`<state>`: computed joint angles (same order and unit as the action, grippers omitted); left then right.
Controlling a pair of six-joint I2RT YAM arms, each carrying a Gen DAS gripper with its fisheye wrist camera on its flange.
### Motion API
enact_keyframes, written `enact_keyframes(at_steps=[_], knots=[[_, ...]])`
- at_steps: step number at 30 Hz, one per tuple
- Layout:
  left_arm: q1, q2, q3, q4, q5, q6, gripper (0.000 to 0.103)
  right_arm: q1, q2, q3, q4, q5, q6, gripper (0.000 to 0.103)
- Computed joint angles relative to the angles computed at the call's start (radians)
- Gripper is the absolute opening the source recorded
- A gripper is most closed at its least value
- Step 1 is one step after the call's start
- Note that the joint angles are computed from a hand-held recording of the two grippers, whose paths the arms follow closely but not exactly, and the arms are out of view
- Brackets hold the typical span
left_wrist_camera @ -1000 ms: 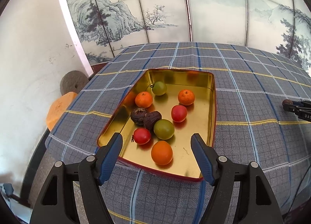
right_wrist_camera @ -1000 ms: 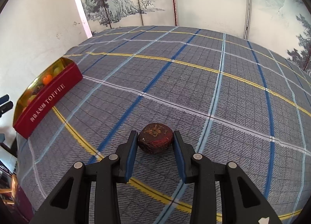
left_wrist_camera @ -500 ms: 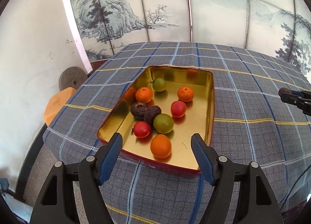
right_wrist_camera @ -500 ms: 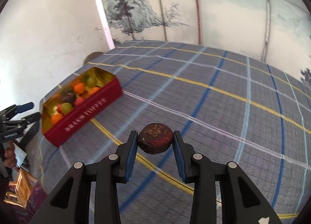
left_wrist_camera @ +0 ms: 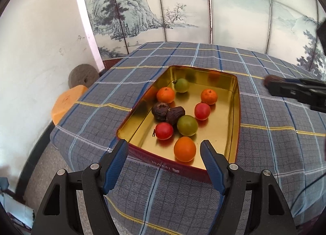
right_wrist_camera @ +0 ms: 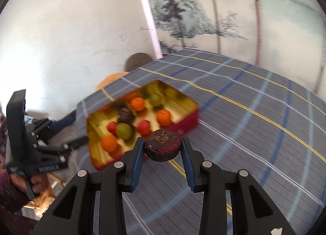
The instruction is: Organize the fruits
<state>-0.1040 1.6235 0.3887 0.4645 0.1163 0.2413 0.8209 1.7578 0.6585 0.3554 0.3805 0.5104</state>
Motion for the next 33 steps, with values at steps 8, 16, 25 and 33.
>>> enact_keyframes(at_steps=[8, 16, 25, 33], knots=[[0.046, 0.01, 0.011, 0.002, 0.001, 0.011, 0.074, -0.117, 0.255, 0.312, -0.053, -0.172, -0.079, 0.034], [0.07, 0.002, 0.004, 0.003, -0.019, 0.044, 0.073, -0.15, 0.327, 0.376, 0.084, -0.209, -0.034, 0.076], [0.048, -0.081, -0.143, 0.141, -0.062, -0.007, 0.074, 0.237, 0.072, -0.076, 0.203, 0.257, 0.055, 0.103], [-0.045, -0.307, -0.222, 0.071, -0.152, -0.079, 0.085, 0.434, -0.085, -0.233, 0.051, 0.484, 0.308, 0.103]])
